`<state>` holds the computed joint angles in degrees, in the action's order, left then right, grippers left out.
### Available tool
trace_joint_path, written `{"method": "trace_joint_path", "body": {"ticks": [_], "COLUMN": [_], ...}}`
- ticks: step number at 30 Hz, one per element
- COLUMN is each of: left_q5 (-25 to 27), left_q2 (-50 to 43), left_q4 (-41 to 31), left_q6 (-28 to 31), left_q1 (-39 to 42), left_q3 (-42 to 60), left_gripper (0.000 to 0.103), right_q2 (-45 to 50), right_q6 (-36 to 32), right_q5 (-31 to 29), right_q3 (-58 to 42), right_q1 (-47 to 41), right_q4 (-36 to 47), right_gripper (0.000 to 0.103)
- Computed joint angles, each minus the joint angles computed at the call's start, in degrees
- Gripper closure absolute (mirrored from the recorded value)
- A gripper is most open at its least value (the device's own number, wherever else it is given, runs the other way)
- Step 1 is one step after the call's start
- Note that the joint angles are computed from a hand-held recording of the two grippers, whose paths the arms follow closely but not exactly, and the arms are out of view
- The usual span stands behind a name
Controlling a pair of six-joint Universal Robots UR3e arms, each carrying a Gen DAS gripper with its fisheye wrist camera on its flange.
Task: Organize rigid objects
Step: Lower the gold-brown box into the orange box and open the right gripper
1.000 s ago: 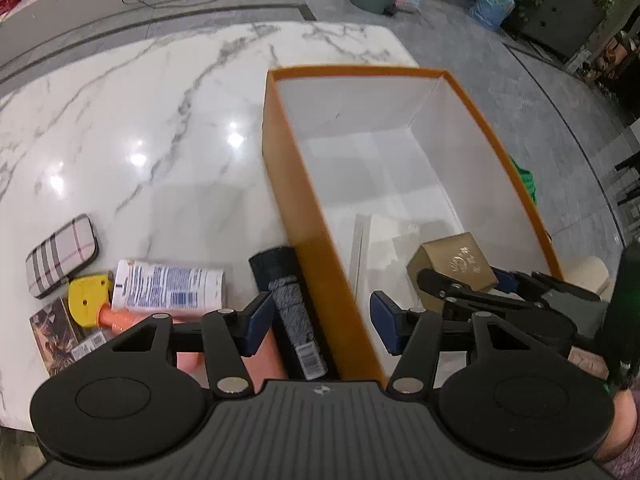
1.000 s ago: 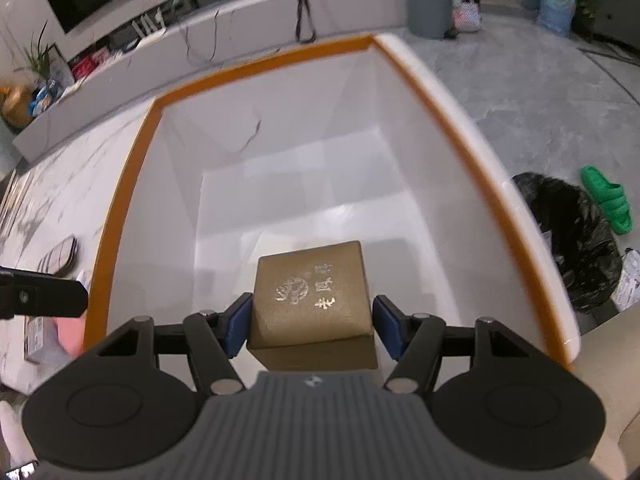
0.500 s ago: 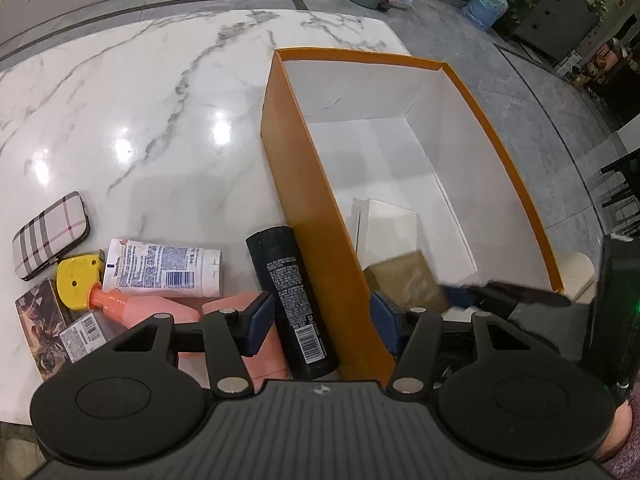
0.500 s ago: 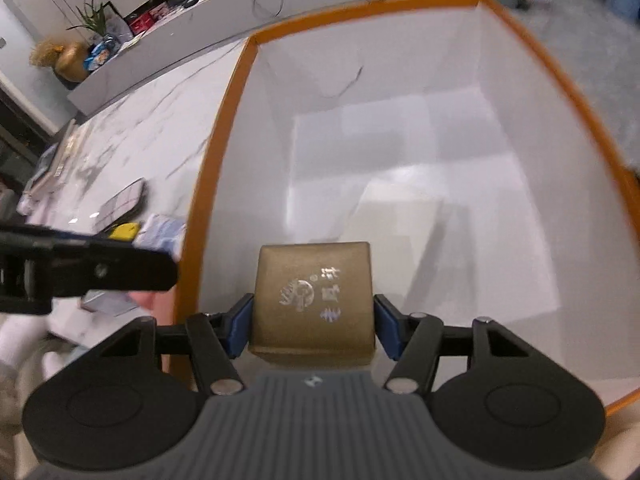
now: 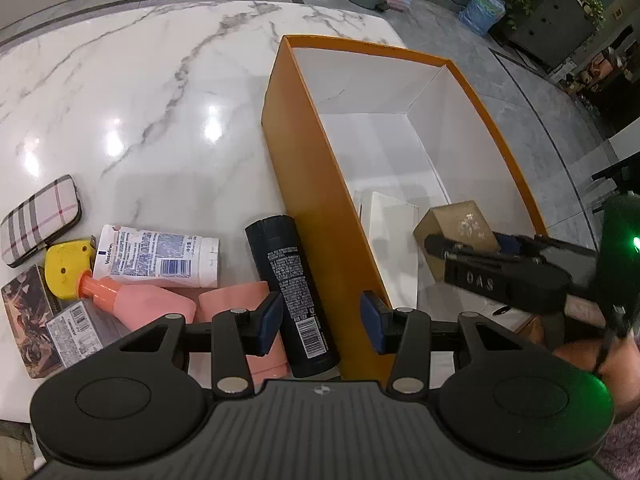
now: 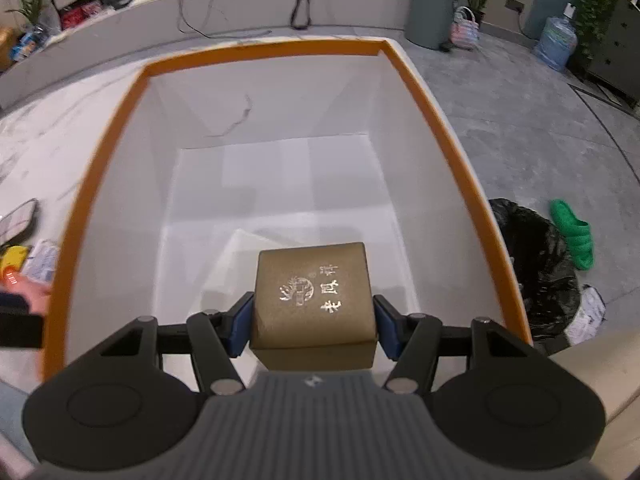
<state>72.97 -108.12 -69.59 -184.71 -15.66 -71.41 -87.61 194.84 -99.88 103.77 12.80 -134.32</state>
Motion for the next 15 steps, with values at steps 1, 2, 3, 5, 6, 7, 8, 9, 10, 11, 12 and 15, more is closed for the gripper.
{"method": "trace_joint_path", "body": {"ticks": [1, 2, 3, 5, 6, 7, 8, 9, 10, 11, 12, 15], "left_q5": [-0.19, -0.41, -0.68, -0.89, -0.87, -0.93, -1.08, -1.18, -1.43, -1.59, -1.79, -2.41], "left_q2": [-0.09, -0.16, -0.3, -0.68, -0.9, -1.09, -1.3, -1.46, -1.57, -1.64, -1.65, -1.32], "left_q4": [0.15, 0.33, 0.45, 0.61, 0.73, 0.82, 0.83, 0.86, 0.92, 0.99, 1.08, 1.28], "left_q6": [-0.07, -0.05, 0.03, 0.01, -0.03, -0.11, -0.19, -0.28, -0.27, -0.29, -0.31, -0.41], "left_q1": [0.06, 0.12, 0.13, 0.02, -0.05, -0.04, 0.04, 0.1, 0.26, 0.38, 0.52, 0.9], "left_q3": [0.02, 0.0, 0.07, 0.48, 0.63, 0.74, 0.87, 0.94, 0.91, 0.85, 0.71, -0.05], "left_gripper": [0.05, 0.051, 0.053, 0.058, 0.06, 0.06, 0.061, 0.061, 0.062, 0.062, 0.062, 0.062], "right_q2": [1.14, 2.55, 3.49, 3.87, 4.02, 3.57, 3.26, 3.21, 3.69, 4.01, 4.28, 4.74], "right_q6": [-0.39, -1.09, -1.39, -1.83, -1.5, -1.61, -2.03, -1.95, -1.87, -2.3, -2.69, -2.83], "right_q5": [-1.22, -2.47, -2.95, -0.95, -0.7, 0.02, 2.37, 4.2, 4.75, 5.09, 5.84, 5.45], "right_q3": [-1.29, -3.0, -4.3, -5.6, -5.8, -5.65, -5.43, -5.39, -6.01, -6.47, -6.8, -7.99], "right_q1": [0.16, 0.56, 0.72, -0.41, -0.5, -0.69, -1.43, -1.87, -1.59, -1.17, -1.07, -0.59], "right_q4": [0.71, 1.84, 3.08, 5.5, 5.6, 5.41, 5.31, 5.29, 5.43, 5.43, 5.4, 6.11], "right_gripper": [0.042, 0.043, 0.043, 0.044, 0.044, 0.044, 0.044, 0.044, 0.044, 0.044, 0.044, 0.044]}}
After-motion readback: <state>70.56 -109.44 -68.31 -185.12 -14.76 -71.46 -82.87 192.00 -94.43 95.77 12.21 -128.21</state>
